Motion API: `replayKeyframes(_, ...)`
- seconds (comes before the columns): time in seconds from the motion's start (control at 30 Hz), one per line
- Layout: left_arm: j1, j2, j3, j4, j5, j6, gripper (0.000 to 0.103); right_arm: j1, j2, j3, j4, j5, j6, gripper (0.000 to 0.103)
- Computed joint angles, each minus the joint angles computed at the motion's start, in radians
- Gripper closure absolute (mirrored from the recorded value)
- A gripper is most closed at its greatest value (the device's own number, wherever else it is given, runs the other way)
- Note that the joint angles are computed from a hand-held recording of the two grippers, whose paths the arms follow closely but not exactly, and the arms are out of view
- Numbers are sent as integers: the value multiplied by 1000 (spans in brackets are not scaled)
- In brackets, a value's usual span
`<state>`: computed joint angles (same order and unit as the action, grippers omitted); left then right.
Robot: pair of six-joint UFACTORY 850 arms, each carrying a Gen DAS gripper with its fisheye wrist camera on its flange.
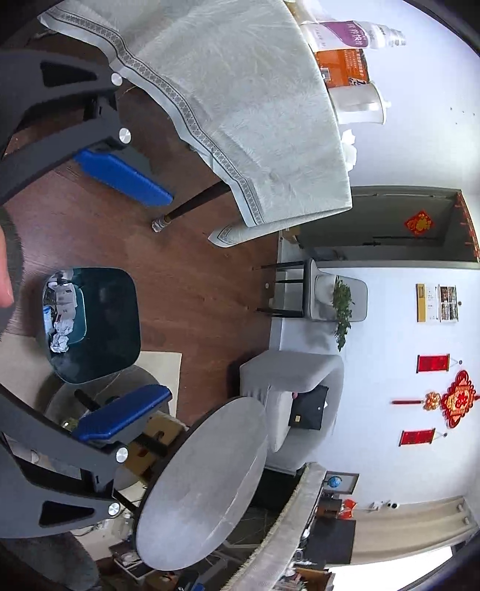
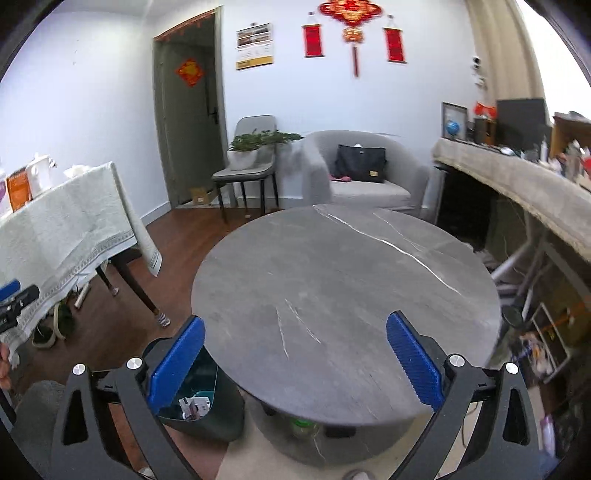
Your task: Collect trash
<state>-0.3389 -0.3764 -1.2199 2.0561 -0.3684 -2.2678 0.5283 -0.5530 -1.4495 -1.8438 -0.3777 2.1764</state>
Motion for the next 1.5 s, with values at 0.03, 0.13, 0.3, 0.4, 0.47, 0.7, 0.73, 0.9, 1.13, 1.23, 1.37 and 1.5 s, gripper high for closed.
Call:
replayKeyframes(0.03, -3, 1, 8, 5, -2, -1, 4, 2, 20, 31, -38, -7, 39, 3)
replayKeyframes(0.13, -6, 5, 23, -9, 27, 14, 4, 16, 56, 85, -69, -38, 70, 4)
replayKeyframes(0.3, -30, 27, 82, 79, -7, -57, 4, 42, 106, 169, -126, -88, 132, 3)
replayKeyframes(0.4, -32, 38, 98, 90, -35, -80, 4, 47, 129, 201, -191, -89, 188, 3)
replayKeyframes(0.47, -30, 41, 106, 108, -40, -99, 4, 44, 134, 211, -213, -72, 208, 3)
replayKeyframes(0.7, -37, 51, 126, 153, -68, -153, 3, 52, 141, 227, -310, -79, 283, 3)
replayKeyframes(0.73, -39, 50, 125, 149, -70, -144, 3, 53, 141, 226, -312, -79, 283, 3)
replayKeyframes(0.9, -45, 45, 122, 145, -72, -126, 3, 53, 142, 226, -315, -78, 283, 3)
replayKeyframes(1.13, -49, 42, 119, 129, -71, -100, 3, 50, 143, 227, -344, -70, 324, 3)
replayKeyframes(1.23, -51, 40, 116, 116, -67, -93, 3, 53, 142, 224, -341, -68, 316, 3)
replayKeyframes(1.37, -47, 40, 115, 116, -60, -105, 3, 50, 142, 223, -350, -59, 324, 3)
replayKeyframes(1.5, -45, 39, 113, 117, -57, -105, 3, 49, 140, 222, -353, -61, 326, 3)
